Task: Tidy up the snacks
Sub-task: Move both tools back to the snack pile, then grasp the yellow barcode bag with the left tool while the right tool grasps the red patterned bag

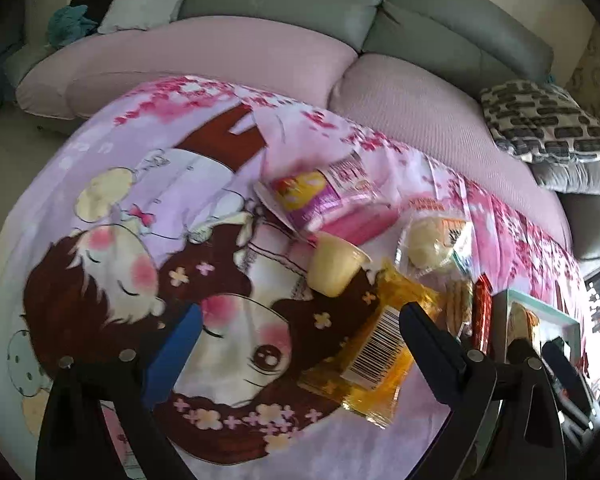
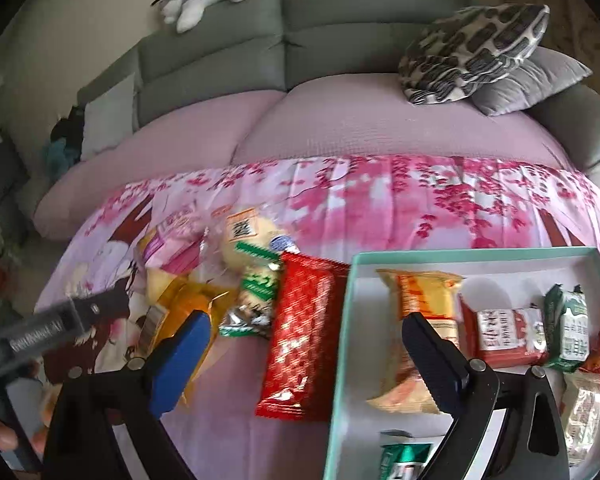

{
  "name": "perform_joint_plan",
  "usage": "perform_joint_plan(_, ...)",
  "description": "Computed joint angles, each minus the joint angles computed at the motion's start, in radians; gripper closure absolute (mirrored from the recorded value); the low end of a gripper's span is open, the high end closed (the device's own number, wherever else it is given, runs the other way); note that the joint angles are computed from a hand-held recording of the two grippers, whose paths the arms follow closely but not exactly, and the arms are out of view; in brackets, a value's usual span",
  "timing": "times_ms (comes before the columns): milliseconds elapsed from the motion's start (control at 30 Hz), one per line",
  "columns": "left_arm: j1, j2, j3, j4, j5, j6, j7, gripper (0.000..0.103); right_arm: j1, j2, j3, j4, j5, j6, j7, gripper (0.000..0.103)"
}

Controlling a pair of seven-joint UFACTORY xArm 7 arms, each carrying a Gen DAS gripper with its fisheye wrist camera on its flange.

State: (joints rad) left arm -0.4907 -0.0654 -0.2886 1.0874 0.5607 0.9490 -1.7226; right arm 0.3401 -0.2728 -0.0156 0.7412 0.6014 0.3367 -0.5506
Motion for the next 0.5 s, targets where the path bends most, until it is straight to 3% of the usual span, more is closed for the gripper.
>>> perform_joint_plan(133, -0.005, 0.037, 0.007, 0.026, -0.012, -0.026, 0.029, 0.015, -0.012, 0.005, -0.007, 0.006, -0.003, 0.007, 0.004, 0.012)
perform_joint_plan(267, -0.015, 0.067, 0.017, 0.043, -0.024, -0.08, 0.061, 0.019, -0.023, 0.014, -0.012, 0.014, 0.005, 0.024, 0.001, 0.016)
perform_joint_plan(433, -0.034, 0.121, 0.033, 0.086, -0.046, -0.12, 0.124, 0.042, -0.028, 0.013, -0.016, 0.015, 0.031, 0.035, -0.02, 0.024)
perform_joint_plan(500, -0.042, 0.135, 0.04, 0.096, -0.063, -0.13, 0.145, 0.048, -0.029, 0.014, -0.016, 0.017, 0.041, 0.043, -0.028, 0.033)
